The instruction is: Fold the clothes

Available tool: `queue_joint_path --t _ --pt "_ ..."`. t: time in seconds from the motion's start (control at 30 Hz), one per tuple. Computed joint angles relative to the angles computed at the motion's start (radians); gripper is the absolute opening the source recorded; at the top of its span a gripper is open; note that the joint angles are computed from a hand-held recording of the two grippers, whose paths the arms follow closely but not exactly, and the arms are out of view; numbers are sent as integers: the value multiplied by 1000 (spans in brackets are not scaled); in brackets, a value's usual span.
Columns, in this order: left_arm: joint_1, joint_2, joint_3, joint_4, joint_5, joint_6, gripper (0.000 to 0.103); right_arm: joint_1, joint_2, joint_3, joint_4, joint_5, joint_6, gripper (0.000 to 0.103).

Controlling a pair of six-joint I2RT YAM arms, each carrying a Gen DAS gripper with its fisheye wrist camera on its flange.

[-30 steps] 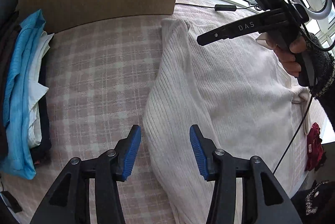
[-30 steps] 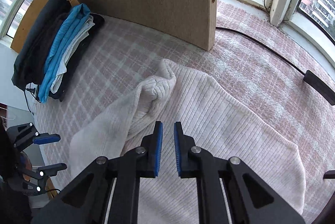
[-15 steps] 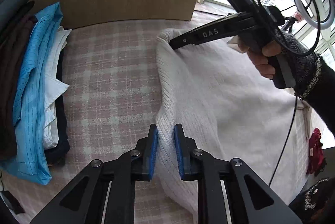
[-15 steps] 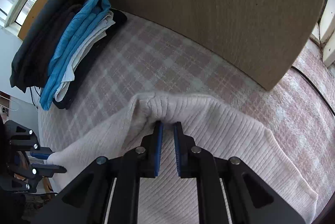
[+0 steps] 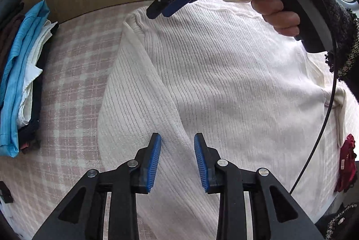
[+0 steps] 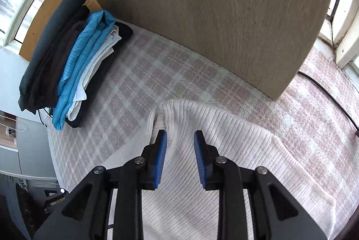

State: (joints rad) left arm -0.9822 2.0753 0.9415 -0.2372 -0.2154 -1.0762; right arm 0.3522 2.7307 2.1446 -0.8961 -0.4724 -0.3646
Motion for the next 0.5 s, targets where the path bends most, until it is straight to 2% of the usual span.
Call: queue_joint_path --t 0.03,0.1,0.2,0.3,0.37,0.4,0.47,0.5 --pt "2 15 -7 16 -9 -8 14 6 -2 -16 21 26 -3 25" --pt "8 -15 -78 113 -10 -25 3 19 -11 -57 78 82 -8 23" --pt "-5 -140 -195 240 -4 -61 3 16 -4 -47 86 75 3 23" --pt "-71 -233 -201 254 -58 -26 3 10 15 -16 73 59 17 23" --pt "-83 -187 -170 287 -39 22 4 6 30 14 54 47 23 23" --pt "-77 -136 -141 284 -13 40 9 4 38 31 44 40 27 23" --pt "-55 -21 -56 207 42 24 7 -3 59 74 12 24 45 23" --pt "-50 -1 -58 214 64 2 8 -6 59 80 5 21 54 23"
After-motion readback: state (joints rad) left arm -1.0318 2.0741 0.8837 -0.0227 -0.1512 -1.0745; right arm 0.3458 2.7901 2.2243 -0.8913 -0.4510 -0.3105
